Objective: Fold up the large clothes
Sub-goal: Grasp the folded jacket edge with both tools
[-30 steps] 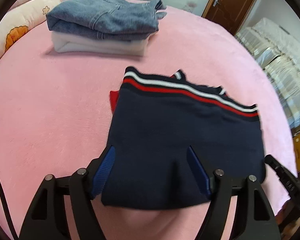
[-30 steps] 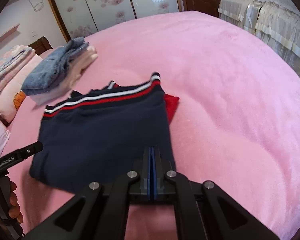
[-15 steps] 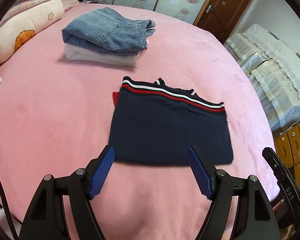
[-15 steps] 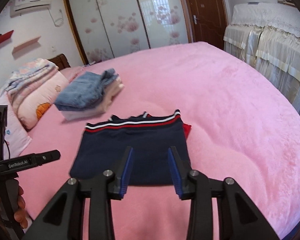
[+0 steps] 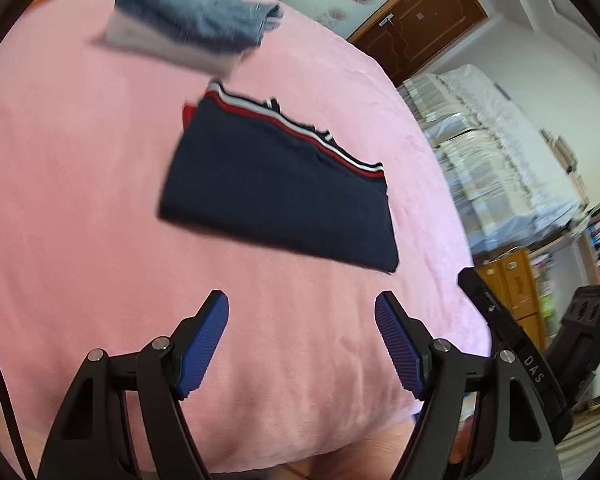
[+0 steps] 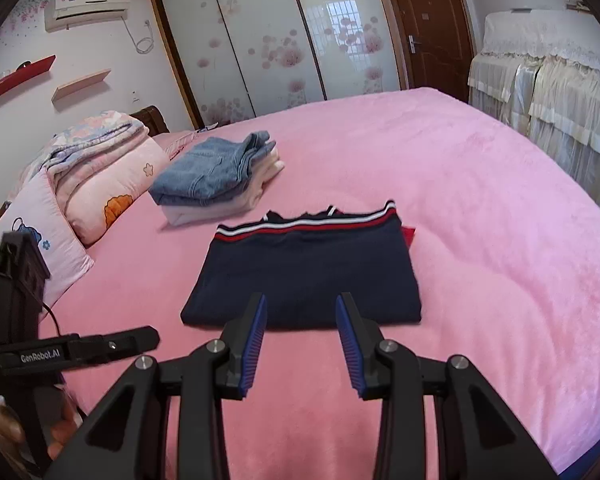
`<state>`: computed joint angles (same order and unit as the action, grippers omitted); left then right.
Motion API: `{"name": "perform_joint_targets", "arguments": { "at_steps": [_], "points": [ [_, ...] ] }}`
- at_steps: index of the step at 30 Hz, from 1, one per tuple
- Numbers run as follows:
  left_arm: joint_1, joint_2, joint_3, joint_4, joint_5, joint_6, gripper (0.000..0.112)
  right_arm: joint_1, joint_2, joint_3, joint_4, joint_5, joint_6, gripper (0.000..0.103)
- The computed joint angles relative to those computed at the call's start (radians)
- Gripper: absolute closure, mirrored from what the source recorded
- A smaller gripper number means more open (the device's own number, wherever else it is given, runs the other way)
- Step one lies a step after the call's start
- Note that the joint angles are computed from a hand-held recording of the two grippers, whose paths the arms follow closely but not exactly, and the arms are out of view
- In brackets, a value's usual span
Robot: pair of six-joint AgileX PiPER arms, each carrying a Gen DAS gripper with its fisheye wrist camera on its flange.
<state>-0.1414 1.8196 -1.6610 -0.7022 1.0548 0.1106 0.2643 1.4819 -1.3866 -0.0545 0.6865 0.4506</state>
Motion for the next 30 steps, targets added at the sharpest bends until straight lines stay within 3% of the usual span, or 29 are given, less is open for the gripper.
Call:
{"name": "perform_joint_targets", "arguments": {
  "at_steps": [5,11,17,25,27,29,30],
  "points": [
    [0.027,0.04,0.125,-0.172,-0.112,0.145,0.038,0.006,0.032,0.033,0.05,-0.034,-0.024,0.067],
    [0.038,0.15,0.15,-0.344,-0.195,0.253,0.038,-0.01,0.103,0.024,0.11,-0.056,-0.084,0.067],
    [0.032,0.278,0.041,-0.457,-0.287,0.321,0.039,-0.04,0.185,-0.018,0.146,-0.072,-0.128,0.067],
    [0.008,0.451,-0.214,-0.412,-0.333,0.208,0.04,-0.065,0.339,-0.173,0.161,-0.081,-0.189,0.067],
    [0.002,0.473,-0.257,-0.388,-0.349,0.178,0.047,-0.057,0.389,-0.24,0.108,-0.084,-0.164,0.067],
    [0.003,0.48,-0.277,-0.356,-0.366,0.138,0.069,-0.051,0.438,-0.311,0.079,-0.068,-0.162,0.074],
    [0.005,0.48,-0.283,-0.329,-0.373,0.111,0.078,-0.047,0.477,-0.365,0.066,-0.047,-0.167,0.082]
  ]
}}
